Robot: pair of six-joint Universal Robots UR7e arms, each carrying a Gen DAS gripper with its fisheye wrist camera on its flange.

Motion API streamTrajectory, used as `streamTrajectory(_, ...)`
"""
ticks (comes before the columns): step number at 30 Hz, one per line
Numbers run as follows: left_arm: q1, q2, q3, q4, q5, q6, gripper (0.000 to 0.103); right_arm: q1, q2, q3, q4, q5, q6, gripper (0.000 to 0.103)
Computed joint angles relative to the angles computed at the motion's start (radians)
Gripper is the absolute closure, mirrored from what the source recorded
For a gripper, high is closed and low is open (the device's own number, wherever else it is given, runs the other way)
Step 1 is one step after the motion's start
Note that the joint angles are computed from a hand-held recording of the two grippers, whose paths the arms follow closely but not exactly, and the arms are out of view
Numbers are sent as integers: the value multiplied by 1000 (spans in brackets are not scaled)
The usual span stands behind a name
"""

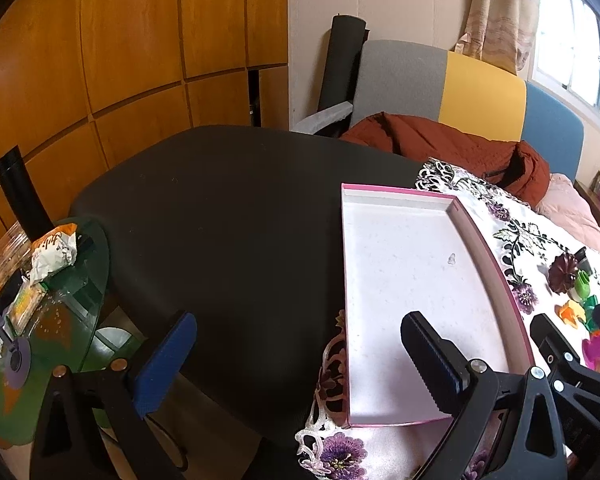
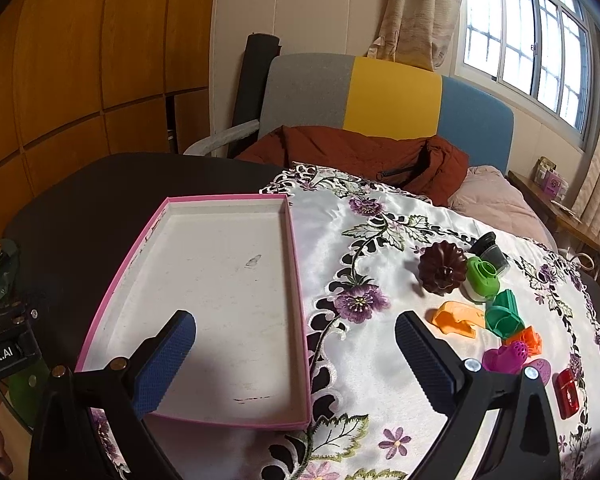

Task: Organize rigid objects
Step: 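Move both tools from the tray toward the cluster of toys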

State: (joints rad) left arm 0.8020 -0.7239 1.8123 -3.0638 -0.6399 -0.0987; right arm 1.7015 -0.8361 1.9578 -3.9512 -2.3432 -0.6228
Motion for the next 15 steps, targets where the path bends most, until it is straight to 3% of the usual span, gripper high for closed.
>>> streamTrajectory(11,-2,9,-1,-5,-24,37,0,-15,-27,10,17,19,-10,1)
streamTrajectory(15,9,0,1,-7,-109,74,0,-30,-70,28,37,41,-23,1)
